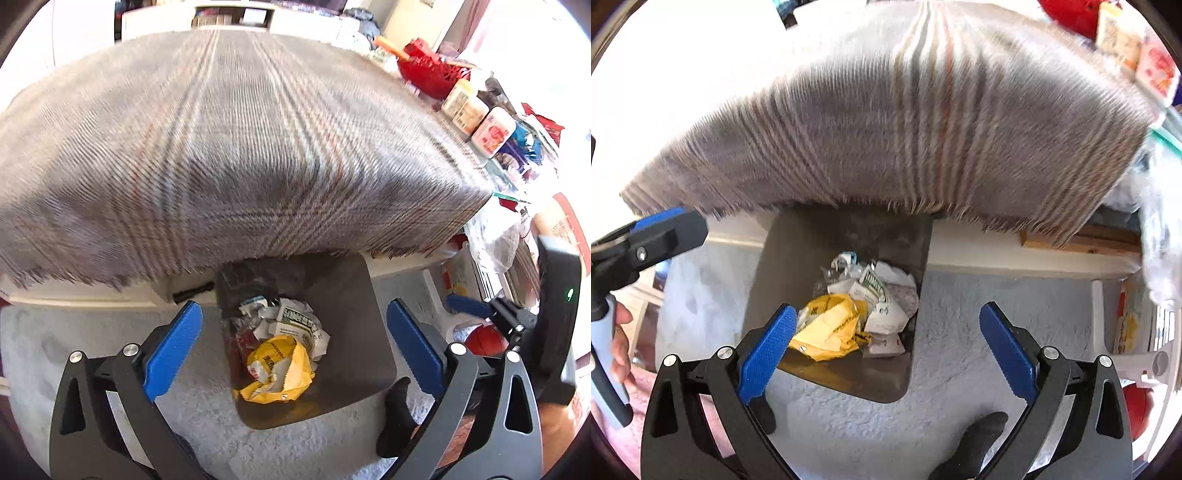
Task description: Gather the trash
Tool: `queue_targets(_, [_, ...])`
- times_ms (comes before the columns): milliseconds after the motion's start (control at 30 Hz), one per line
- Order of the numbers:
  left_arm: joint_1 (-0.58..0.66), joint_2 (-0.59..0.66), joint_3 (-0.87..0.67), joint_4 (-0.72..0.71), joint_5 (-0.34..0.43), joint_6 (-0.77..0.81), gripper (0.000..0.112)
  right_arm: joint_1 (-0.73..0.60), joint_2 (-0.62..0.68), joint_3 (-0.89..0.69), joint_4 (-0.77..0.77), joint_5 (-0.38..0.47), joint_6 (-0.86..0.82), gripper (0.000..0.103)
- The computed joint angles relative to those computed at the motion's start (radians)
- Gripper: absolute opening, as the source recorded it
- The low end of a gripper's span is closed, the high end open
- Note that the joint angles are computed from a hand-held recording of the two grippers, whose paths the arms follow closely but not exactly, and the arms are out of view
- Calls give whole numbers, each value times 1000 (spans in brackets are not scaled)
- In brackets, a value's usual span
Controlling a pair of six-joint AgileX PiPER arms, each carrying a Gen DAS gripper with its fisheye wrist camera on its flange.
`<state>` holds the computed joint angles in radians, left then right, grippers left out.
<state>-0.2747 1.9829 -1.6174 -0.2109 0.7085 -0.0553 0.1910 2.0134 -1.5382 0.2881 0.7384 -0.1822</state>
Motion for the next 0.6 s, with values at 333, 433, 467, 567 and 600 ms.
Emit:
queue_targets(333, [-6,-186,-35,177,7,-96,95,-35,-223,-36,-63,-43,25,100])
queue_targets(433, [-8,-206,-63,244,-3,-129,95,-46,-243,-70,-72,-59,24,100])
queue_targets(467, [-10,-210,-68,275,-16,-148,95,-50,-249,-85,-79,-68,30,100])
queue_targets(567, [-16,-219,-62,359,-78,-197,95,-60,-261,-105,-71,-133,36,100])
queue_targets(600, [-16,-222,-54,386,-103,-217,95,-66,-266,-109,-60,-149,31,100])
